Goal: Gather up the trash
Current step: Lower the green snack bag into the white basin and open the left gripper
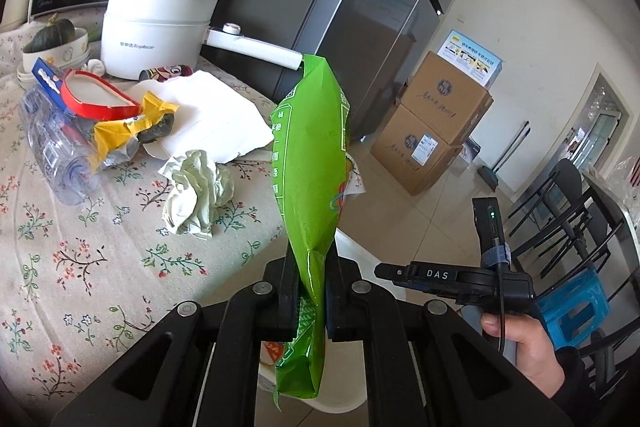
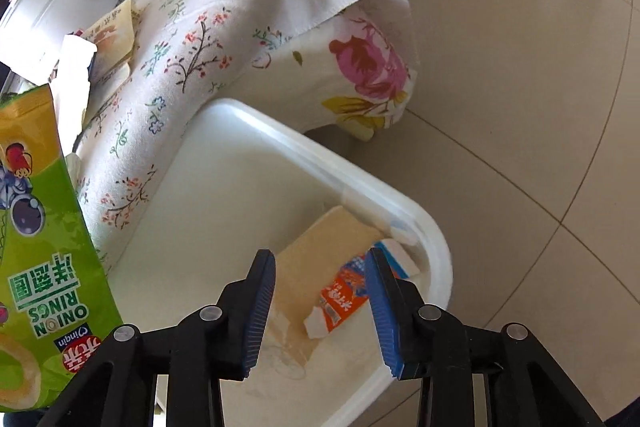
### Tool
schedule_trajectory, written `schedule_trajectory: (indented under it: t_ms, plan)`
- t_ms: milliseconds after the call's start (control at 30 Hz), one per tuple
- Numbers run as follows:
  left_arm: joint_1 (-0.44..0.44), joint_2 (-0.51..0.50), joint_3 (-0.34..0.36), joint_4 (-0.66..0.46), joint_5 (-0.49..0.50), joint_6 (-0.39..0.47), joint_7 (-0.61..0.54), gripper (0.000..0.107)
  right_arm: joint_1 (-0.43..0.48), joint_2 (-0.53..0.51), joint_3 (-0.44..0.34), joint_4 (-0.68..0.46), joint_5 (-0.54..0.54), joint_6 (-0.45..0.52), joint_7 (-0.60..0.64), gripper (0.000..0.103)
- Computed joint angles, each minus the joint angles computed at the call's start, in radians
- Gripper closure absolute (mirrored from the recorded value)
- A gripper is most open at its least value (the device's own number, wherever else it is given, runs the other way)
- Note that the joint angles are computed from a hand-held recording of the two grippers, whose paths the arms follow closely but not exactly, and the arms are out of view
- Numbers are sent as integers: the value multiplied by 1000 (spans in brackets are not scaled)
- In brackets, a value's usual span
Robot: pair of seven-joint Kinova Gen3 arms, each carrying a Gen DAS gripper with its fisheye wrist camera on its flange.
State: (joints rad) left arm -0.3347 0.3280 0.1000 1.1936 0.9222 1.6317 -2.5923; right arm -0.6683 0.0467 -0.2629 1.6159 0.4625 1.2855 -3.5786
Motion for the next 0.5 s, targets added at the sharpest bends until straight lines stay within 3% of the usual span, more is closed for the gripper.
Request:
schedule_trajectory:
  t_ms: [267, 500]
  plan:
    - [71, 40, 11, 6, -94, 57, 92, 99, -27, -25, -29, 4, 98, 58, -124, 54]
    - [158, 32, 20, 85, -187, -24, 126, 97, -27, -48, -48, 17, 141, 90, -197, 52]
